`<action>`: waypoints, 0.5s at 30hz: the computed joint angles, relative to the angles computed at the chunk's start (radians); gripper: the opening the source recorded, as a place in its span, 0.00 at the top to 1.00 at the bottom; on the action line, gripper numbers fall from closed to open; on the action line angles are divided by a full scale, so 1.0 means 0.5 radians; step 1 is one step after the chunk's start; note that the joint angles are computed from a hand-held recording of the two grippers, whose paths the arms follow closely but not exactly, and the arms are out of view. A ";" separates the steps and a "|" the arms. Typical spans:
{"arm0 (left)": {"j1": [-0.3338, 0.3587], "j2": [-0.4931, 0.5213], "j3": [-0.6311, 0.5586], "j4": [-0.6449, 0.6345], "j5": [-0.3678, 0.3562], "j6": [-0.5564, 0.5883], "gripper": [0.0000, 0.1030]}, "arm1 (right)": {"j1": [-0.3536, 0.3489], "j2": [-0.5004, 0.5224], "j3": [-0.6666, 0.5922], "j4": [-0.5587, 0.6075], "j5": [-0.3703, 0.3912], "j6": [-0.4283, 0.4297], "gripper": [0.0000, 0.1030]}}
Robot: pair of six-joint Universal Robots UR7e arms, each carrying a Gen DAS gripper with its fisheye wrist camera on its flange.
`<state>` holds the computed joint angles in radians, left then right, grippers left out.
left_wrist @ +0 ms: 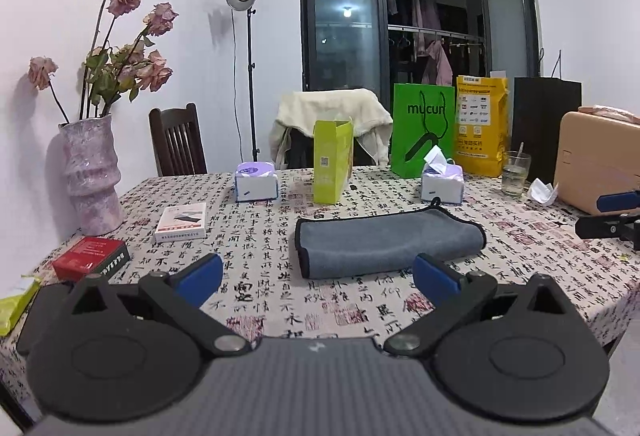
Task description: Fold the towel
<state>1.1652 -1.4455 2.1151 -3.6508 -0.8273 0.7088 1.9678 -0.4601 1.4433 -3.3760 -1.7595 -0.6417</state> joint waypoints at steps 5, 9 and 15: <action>-0.046 -0.048 0.107 -0.053 0.015 0.005 0.00 | 0.003 -0.065 0.137 -0.075 0.008 0.014 0.00; -0.073 -0.099 0.193 -0.066 0.009 -0.027 0.00 | 0.015 -0.103 0.229 -0.133 0.008 0.002 0.00; -0.129 -0.155 0.334 -0.181 0.053 -0.004 0.00 | 0.030 -0.149 0.377 -0.243 0.012 -0.004 0.00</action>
